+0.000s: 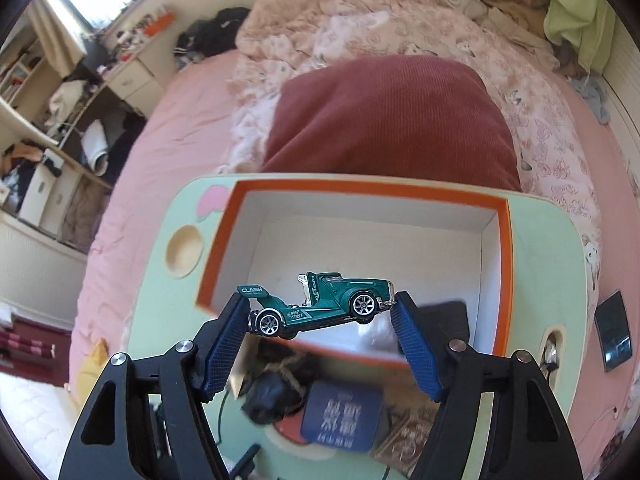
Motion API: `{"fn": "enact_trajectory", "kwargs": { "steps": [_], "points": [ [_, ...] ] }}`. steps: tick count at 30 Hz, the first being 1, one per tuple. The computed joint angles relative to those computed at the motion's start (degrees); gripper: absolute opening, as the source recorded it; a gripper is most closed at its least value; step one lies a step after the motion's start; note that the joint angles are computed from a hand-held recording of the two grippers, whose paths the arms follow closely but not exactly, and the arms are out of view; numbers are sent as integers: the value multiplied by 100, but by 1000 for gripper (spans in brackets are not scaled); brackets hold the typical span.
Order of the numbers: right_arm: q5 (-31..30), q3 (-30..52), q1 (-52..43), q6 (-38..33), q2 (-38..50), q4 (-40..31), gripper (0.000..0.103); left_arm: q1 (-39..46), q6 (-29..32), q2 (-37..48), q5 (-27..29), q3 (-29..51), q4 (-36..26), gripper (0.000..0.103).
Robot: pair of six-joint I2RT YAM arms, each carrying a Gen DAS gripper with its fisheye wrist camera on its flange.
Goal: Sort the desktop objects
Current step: 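Lift the green toy car out and set it behind the blue tin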
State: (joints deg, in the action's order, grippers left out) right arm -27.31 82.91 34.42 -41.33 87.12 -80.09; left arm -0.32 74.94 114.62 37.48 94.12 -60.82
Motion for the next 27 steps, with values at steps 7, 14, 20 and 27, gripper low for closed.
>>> {"fn": "enact_trajectory", "kwargs": {
  "steps": [7, 14, 20, 27],
  "points": [
    [118, -1585, -551, -967, -804, 266, 73, 2, 4, 13, 0, 18, -8, 103],
    [-221, -1906, -532, -168, -504, 932, 74, 1, 5, 20, 5, 27, -15, 103],
    [-643, -2351, -1213, -1058, -1222, 717, 74, 3, 3, 17, 0, 18, -5, 103],
    [-675, -3387, -2991, -3350, -2144, 626, 74, 7, 11, 26, 2, 31, -14, 103]
  ]
}}
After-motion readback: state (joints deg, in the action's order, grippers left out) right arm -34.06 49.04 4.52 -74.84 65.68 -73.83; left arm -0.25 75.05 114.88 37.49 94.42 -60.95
